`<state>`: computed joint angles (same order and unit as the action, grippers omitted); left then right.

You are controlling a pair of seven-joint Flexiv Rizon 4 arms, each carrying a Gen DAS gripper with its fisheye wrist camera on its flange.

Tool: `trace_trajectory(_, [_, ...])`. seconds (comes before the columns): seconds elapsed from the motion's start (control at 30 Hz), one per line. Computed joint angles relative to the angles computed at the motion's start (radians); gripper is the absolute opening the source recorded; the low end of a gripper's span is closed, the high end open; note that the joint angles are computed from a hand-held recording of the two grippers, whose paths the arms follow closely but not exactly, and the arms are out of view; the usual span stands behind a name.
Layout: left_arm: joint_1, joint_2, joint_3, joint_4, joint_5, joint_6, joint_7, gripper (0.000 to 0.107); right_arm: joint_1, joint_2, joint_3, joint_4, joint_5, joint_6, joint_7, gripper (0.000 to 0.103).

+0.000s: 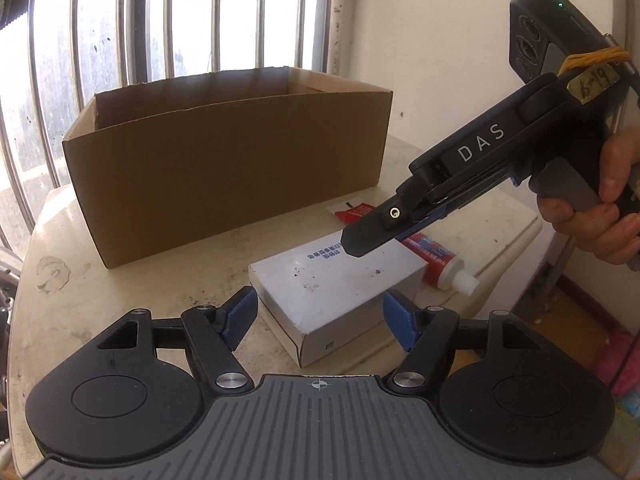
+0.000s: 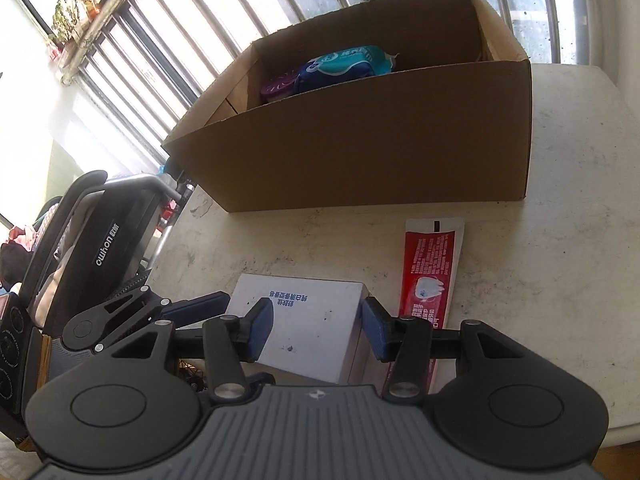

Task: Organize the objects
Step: 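Withdraw the left tool and move it to the white box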

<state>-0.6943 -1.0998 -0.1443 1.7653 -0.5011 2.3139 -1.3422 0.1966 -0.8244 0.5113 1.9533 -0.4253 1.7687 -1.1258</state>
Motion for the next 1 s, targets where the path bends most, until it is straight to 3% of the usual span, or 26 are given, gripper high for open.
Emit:
trace_trajectory(0.23, [0.004, -0.009, 0.005, -0.011, 0.012, 0.001, 0.006, 0.069, 0.065, 0.018, -0.068, 0.008, 0.010, 0.025, -0.010, 0.055])
trace_trajectory(0.67, [0.019, -0.010, 0.003, -0.007, 0.009, 0.015, 0.007, 0.067, 0.108, 0.013, -0.096, -0.036, 0.026, -0.022, -0.019, 0.056])
trace_trajectory(1.0, [0.055, 0.004, 0.007, 0.018, 0.019, 0.021, 0.000, 0.067, 0.106, -0.039, -0.052, -0.113, 0.051, -0.046, -0.038, 0.056])
